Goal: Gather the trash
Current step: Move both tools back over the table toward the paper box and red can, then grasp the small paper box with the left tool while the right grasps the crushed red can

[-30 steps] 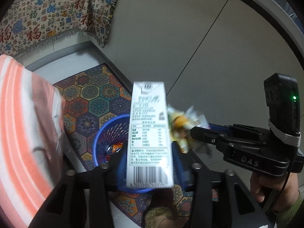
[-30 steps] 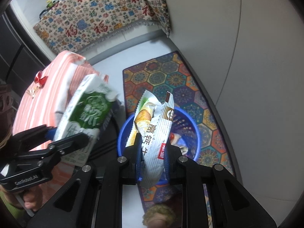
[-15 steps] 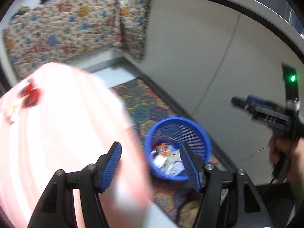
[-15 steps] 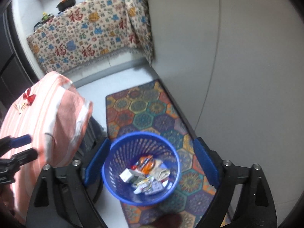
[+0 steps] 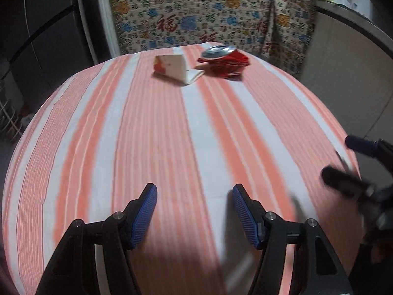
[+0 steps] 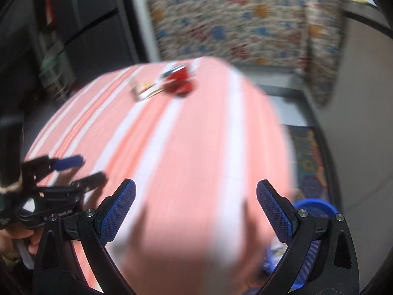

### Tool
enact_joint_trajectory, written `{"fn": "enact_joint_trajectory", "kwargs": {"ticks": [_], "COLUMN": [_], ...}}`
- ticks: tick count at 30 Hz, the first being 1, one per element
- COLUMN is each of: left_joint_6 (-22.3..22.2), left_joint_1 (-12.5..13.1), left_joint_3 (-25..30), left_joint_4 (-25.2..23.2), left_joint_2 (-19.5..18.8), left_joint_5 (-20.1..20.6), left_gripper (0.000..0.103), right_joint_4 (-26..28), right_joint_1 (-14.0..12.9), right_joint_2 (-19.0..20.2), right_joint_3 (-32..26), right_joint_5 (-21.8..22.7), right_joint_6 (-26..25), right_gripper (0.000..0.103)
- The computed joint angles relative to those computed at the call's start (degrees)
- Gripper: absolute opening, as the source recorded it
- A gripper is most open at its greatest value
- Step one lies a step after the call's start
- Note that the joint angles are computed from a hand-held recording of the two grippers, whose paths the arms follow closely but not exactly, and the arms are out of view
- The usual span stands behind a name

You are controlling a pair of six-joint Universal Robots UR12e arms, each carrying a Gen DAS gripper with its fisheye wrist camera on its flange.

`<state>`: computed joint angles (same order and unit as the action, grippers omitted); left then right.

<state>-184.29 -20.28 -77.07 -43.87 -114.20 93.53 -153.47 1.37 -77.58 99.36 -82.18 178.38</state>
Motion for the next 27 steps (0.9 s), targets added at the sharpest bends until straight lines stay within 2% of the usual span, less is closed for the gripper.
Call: {"fn": "enact_joint_trajectory", "kwargs": {"ticks": [5, 10, 14, 27], "left_joint_6": [-0.1, -0.6, -2.4, -2.4], "left_joint_1": [0.3, -0.2, -0.1, 0.2], "left_joint_3": [2.6, 7.6, 9.8, 11.0], "left_joint_4": [1.2, -0.7, -2.2, -2.5], "left_joint_2": [-2.3, -5.8, -7.3, -8.0], "left_joint_5": [0.2, 2.2, 3.1, 2.2], "left_gripper": [0.071, 0.085, 0.096, 0.097], "right_joint_4": [3.1, 0.8, 0.7, 1.2], "right_joint_1": [2.4, 3.5, 3.5, 3.6], "right_joint_2": [2.8, 3.1, 3.1, 3.5], "right_joint_3": [-2.2, -1.5, -1.4, -2.1], "right_joint_5": [-4.2, -6.1, -5.9, -6.2], "right_joint_6": [-4.6, -5.2, -5.1, -5.1], "right_gripper": [0.099, 0.1, 0.101, 0.102]}}
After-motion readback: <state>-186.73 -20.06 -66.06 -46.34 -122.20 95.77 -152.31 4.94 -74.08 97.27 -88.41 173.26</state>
